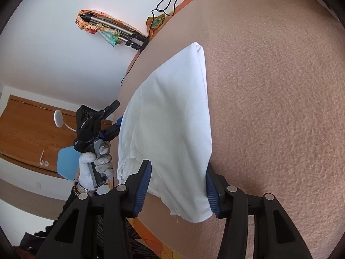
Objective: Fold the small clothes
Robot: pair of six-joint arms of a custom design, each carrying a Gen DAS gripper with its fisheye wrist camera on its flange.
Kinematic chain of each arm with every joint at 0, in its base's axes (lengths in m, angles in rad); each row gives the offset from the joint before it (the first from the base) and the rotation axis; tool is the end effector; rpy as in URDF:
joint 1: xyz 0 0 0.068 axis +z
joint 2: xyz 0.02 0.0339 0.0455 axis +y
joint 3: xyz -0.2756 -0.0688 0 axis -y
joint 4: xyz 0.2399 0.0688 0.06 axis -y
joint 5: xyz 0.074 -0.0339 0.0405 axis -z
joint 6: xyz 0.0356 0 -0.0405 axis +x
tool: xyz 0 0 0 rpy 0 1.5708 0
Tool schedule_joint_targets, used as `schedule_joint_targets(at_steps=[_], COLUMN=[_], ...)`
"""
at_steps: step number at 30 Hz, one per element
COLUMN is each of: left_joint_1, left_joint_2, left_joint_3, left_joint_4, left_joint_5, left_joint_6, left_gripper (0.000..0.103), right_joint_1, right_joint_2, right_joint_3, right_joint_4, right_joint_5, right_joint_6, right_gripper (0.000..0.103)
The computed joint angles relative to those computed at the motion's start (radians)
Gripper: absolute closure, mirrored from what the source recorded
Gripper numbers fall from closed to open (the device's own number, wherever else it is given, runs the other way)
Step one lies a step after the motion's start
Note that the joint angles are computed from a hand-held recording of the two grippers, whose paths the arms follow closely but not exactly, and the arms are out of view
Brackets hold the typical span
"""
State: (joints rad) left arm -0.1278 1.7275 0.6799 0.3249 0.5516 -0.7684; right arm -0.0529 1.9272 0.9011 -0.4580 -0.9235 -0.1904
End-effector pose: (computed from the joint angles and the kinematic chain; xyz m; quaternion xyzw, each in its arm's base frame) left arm 0.3082 -0.0584 0.1389 -0.1698 0.8677 -0.3952 0.2493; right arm 0.3011 0.0125 0.1026 -0.0807 0.8910 0.4371 0.0925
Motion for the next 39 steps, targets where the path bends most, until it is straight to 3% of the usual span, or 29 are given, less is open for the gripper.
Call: schedule_joint_targets(at_steps=[4, 6, 7, 12, 14, 21, 27, 39], left_joint_1=[-0.035, -0.052, -0.065, -0.121, -0.156, -0.297, -0.382, -0.528], left_joint_2=[0.007, 0.007, 0.007, -0.027, -0.047, -0.109, -0.169, -0.247], left_joint_3=[0.042, 0.059, 0.072, 0.081, 0.090, 0.118, 0.117, 0.138], left_joint_4=[-0.050, -0.088, -0.118, -0.185, -0.221, -0.300, -0.323, -0.328], left_joint_5=[-0.053, -0.081, -0.107, -0.242, -0.319, -0.581, -0.718, -0.874], left_joint_6=[0.019, 0.038, 0.055, 0.106, 0.140, 0.264, 0.319, 0.365], left_gripper=[0.047, 0.056, 0.067, 0.085, 0.093, 0.097, 0.097, 0.098], right_joint_1=[0.041, 0.059, 0.066, 0.149, 0.183, 0.326, 0.453, 0.592], right_joint_2=[-0.045, -0.061, -0.076, -0.172, -0.209, -0.328, -0.435, -0.598], right_joint_3=[-0.052, -0.075, -0.088, -0.136, -0.153, -0.209, -0.274, -0.322], right_joint_4=[0.069, 0.103, 0.118, 0.180, 0.197, 0.257, 0.329, 0.367], right_joint_5=[0.038, 0.048, 0.066, 0.230, 0.310, 0.596, 0.816, 1.017], right_joint_6=[0.033, 0.059, 0.064, 0.094, 0.102, 0.102, 0.072, 0.052], right_gripper=[0.058, 0.059, 0.062, 0.072, 0.082, 0.094, 0.097, 0.098])
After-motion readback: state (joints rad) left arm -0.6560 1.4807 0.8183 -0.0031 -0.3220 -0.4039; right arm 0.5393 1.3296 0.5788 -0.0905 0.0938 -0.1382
